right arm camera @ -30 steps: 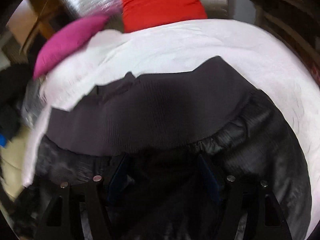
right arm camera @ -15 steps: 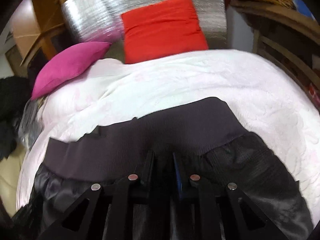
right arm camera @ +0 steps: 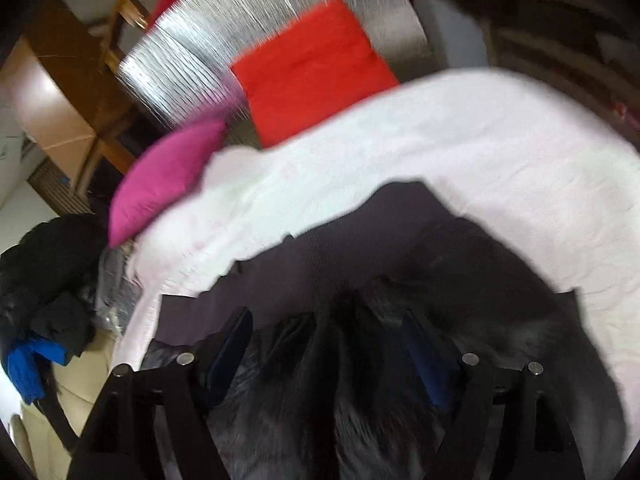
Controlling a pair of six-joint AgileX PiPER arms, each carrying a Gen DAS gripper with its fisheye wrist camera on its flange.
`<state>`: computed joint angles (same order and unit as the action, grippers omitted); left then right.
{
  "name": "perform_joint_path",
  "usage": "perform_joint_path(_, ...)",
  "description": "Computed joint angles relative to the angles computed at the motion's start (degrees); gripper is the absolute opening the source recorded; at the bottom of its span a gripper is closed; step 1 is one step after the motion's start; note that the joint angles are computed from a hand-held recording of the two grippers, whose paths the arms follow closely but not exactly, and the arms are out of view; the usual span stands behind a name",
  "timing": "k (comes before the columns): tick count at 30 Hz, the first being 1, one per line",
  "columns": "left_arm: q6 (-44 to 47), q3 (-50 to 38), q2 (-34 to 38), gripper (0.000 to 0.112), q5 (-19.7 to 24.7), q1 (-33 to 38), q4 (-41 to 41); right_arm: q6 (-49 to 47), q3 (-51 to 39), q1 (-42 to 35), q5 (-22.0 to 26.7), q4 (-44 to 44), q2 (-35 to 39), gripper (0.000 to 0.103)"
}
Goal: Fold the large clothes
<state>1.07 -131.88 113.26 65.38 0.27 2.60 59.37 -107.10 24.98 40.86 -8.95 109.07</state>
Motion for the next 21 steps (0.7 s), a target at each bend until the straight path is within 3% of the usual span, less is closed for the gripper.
perform_joint_path(3, 3.29, 11.67, -8.23, 0.065, -7.12, -0.16, -1.47, 0.22, 10.18, 1.05, -3.71, 0.10, -8.31, 0.081)
perform_joint_path(9, 11.05, 22.20, -14.53, 0.071, -6.89, -0.66, -6.98, 14.86, 22.59, 7.48, 0.60, -15.58, -18.82, 0.079)
perform_joint_path(12, 9.42, 23.19, -13.48, 0.071, -6.44, -1.62, -2.90, 14.89, 28.67, 5.49, -2.51, -11.65, -22.50, 0.073)
perform_joint_path(15, 7.87, 21.66, -10.64, 0.071, -4.40, -1.93, 0.04, 9.10, 30.02, 3.01, -1.04, -4.03, -21.53, 0.071)
perform_joint_path(18, 6.89, 23.15, -10.33, 0.074, -7.12, -3.17, 3.83, -0.98, 29.21, -0.50, 1.14, 8.05, -17.92, 0.071)
perform_joint_path(21, 6.60, 24.14, -10.62, 0.074, -7.87, -3.63, 4.99, 0.05, 26.40, 0.31, 4.35, 5.90, -17.69, 0.071)
